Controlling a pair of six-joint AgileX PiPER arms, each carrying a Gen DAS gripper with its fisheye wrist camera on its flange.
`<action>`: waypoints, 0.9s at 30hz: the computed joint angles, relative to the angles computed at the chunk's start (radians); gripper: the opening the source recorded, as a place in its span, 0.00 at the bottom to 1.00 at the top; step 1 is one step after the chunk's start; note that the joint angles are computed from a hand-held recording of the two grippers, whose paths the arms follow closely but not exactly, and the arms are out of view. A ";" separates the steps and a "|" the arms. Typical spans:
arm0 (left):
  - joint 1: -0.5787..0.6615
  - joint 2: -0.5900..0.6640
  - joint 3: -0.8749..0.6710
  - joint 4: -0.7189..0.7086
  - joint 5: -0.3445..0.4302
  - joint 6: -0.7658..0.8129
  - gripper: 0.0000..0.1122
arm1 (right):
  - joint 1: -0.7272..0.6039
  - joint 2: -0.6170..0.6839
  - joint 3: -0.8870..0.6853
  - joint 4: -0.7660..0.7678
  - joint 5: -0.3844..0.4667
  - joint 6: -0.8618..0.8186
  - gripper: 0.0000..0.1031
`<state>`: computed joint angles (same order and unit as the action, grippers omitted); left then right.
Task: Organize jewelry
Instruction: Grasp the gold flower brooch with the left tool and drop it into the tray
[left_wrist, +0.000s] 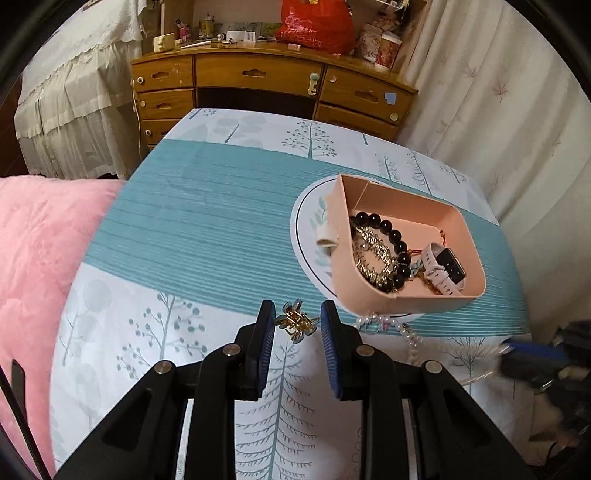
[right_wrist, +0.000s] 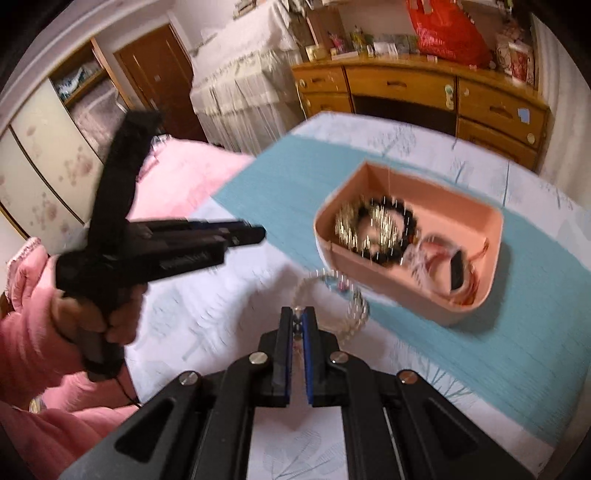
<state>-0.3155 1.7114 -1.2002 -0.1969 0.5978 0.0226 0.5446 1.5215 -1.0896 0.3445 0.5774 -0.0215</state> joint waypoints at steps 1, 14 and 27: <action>-0.006 0.005 -0.021 0.026 0.022 -0.022 0.21 | -0.009 -0.014 -0.006 0.005 0.002 -0.009 0.05; -0.021 -0.001 -0.246 0.068 0.213 -0.071 0.21 | -0.121 -0.068 -0.276 0.002 0.160 -0.079 0.05; -0.028 0.073 -0.378 -0.005 0.224 -0.032 0.21 | -0.176 0.017 -0.510 -0.132 0.125 -0.017 0.05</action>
<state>-0.3440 1.7847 -1.5784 -0.2016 0.8219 -0.0089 0.3685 1.5382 -1.5993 0.2126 0.7019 -0.0389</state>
